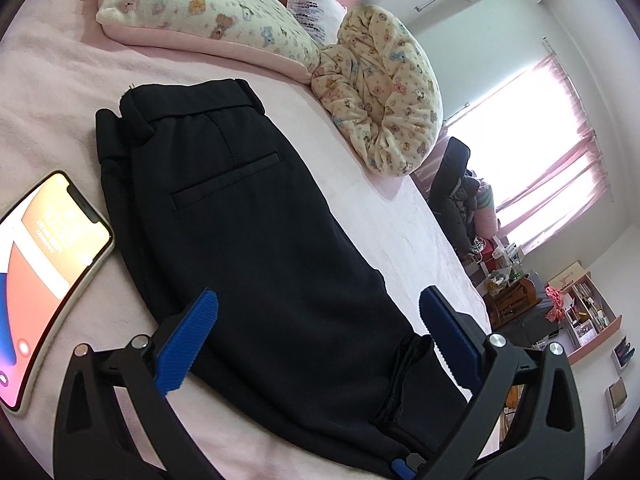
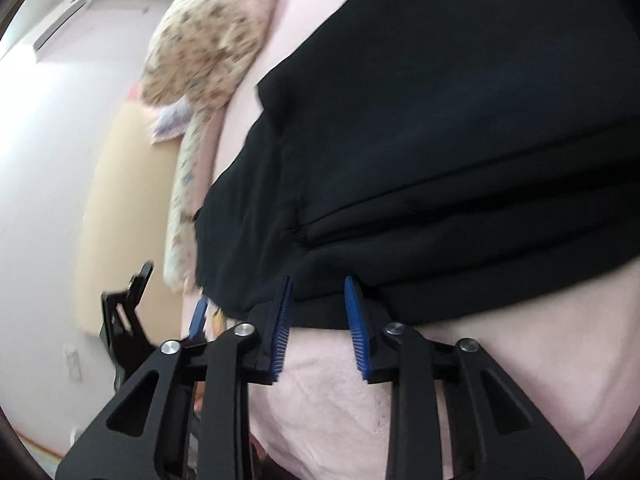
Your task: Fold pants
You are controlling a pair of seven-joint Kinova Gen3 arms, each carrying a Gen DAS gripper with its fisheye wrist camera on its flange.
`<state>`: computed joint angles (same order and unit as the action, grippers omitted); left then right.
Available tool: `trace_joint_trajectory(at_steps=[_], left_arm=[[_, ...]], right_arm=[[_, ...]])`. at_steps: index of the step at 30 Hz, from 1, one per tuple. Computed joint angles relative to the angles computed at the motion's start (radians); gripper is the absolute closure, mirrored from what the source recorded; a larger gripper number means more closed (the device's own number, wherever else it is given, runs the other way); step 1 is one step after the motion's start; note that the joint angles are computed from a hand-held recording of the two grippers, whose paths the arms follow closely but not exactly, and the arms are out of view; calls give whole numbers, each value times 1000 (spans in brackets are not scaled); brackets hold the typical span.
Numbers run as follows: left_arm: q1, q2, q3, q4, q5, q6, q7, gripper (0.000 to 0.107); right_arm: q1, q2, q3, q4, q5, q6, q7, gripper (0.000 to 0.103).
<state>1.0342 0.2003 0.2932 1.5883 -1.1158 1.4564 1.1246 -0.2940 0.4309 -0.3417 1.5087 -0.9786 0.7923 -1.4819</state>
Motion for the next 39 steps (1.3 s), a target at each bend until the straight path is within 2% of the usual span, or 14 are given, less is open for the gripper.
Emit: trace_joint_trajectory(at_steps=[7,15,16,19,21,23,26,29,31,33,35,37,39], left_arm=[[3,7,-5,-21,21,27,-22,6],[1,10,-9,-26,31,17,-32,6],[1,10,-10,-24,34,14,-28,6],[1,10,-11,-25,42,21,-21,6],[3,10,-11,-25,47,28,-13,6],[1,8,-11,-24,52,28,-10,6],[-4,5,-10,-20,59,19,-10,6],[-9,2,-9,-12,55,3,-7,6],[30,0,-65,-13,65,-14,-33,6],[35,-20,-85,3,82,-54,-42,6],[-26,-82,-34,75,68,-135,-6,6],[-101,-153,8,136,107,-212,-24,6],[-147,-219,15,168,185,-235,-92,6]], right_arm=[[-61,-52,53,10,101,-28,-236,76],[-63,-25,45,-18,156,-75,-285,72],[-62,-22,39,-17,161,-90,-279,74],[-59,-52,32,36,148,-149,-229,98],[11,-63,-32,93,75,-172,-162,100],[45,-80,-58,141,16,-188,-105,101],[28,-120,-33,197,-40,-218,-53,101],[-12,-107,9,166,8,-190,-46,101],[-54,-102,74,139,7,-136,-12,98],[-34,-101,76,126,-7,-76,36,95],[46,-98,5,120,-20,-30,117,90],[139,-105,-83,120,-15,6,198,87],[231,-127,-163,135,-9,14,280,64]])
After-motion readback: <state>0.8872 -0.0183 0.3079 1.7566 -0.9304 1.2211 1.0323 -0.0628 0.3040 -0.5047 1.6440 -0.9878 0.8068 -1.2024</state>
